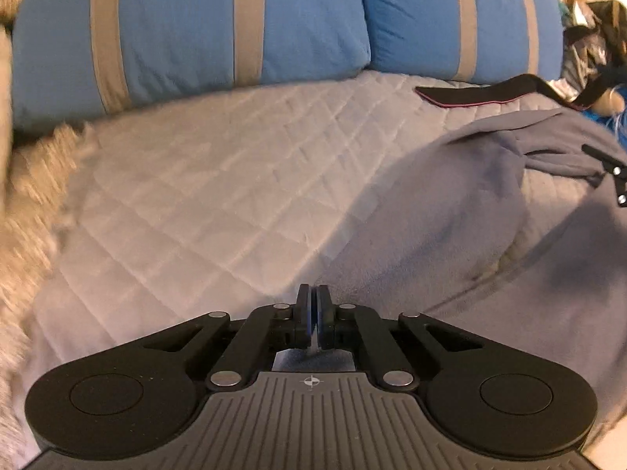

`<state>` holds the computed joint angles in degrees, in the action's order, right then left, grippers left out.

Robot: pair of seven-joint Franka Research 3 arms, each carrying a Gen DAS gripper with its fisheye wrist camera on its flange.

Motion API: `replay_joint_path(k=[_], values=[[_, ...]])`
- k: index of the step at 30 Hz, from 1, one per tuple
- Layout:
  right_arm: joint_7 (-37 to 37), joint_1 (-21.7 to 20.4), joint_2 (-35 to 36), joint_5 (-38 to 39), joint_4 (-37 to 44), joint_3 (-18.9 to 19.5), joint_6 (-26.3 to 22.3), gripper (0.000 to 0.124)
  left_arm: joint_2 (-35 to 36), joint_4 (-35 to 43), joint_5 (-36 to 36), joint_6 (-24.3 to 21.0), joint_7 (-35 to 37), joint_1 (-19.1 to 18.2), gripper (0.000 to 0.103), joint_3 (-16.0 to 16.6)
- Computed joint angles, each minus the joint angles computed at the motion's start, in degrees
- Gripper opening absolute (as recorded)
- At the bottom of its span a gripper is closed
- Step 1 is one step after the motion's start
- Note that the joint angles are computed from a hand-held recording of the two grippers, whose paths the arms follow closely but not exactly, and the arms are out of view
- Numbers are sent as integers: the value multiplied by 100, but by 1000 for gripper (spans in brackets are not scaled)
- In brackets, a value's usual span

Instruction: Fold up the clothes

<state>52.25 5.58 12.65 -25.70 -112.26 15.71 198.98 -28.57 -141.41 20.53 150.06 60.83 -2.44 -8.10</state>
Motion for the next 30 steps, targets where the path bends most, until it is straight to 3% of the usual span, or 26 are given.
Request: replay_joint_path(k=[7, 18, 21, 30], values=[[545, -412, -31, -662, -33, 300, 24, 103, -236, 118, 1214, -15, -943, 579, 2, -661], [554, -147, -44, -589, -57, 23, 63, 103, -166, 434, 3529, -141, -2547, 1087, 3, -1318], [615, -191, -51, -647, -64, 68, 48, 103, 11, 554, 3937, -326, -2683, 1020, 3, -1323], [503, -88, -61, -542, -104, -21, 62, 103, 325, 561, 3916, -745, -2518, 499, 7, -864]])
